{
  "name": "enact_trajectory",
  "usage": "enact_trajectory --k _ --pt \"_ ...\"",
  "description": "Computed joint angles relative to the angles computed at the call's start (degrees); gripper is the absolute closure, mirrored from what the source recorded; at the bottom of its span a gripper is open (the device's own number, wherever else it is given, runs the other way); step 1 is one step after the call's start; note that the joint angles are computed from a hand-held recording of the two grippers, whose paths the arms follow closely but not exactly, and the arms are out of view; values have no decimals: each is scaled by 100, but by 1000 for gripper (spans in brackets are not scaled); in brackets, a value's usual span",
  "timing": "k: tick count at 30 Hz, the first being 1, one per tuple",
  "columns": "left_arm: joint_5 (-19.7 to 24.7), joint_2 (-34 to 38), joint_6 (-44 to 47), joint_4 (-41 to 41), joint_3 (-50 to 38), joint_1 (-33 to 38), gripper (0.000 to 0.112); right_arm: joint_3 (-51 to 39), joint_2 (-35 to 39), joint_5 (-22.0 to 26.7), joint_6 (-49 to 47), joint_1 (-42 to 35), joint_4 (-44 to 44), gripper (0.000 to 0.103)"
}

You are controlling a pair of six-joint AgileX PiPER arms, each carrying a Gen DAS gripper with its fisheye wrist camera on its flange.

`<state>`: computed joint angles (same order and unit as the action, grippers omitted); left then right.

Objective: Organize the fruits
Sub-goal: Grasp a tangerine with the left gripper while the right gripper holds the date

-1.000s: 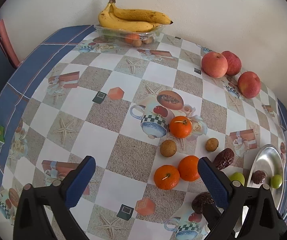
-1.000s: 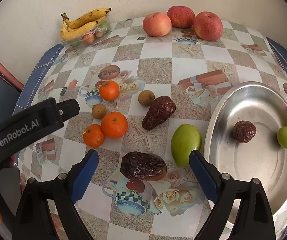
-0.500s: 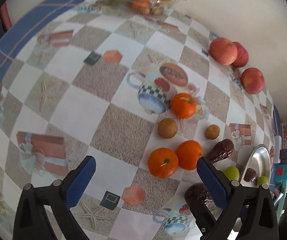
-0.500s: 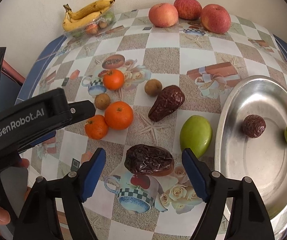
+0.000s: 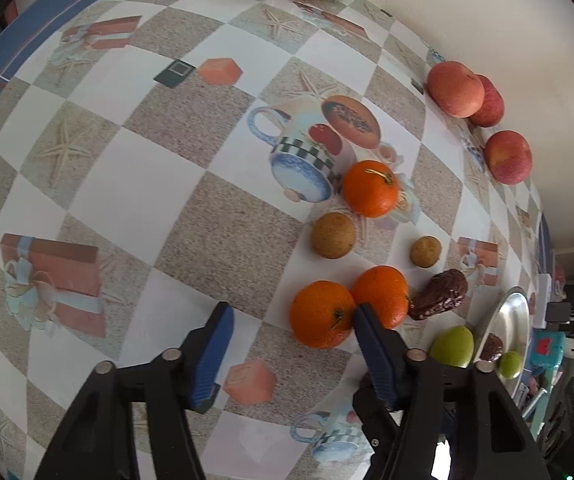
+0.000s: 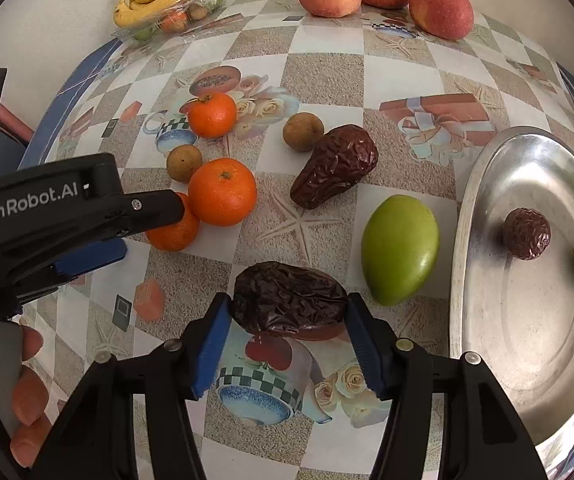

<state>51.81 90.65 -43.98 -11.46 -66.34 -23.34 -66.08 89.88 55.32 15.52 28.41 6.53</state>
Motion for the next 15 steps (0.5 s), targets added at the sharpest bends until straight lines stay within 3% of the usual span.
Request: enact_trajectory --k 2,4,9,15 --pt "-96 30 266 -312 -22 33 71 -8 -7 6 21 2 -29 43" --pt "-89 88 388 -422 -94 4 77 -4 -39 7 9 -17 -12 43" --pt "-96 101 242 -366 -126 14 77 -75 -70 38 -21 -26 6 43" --pt "100 -224 -424 385 -5 121 77 -67 -199 71 -28 -26 9 44"
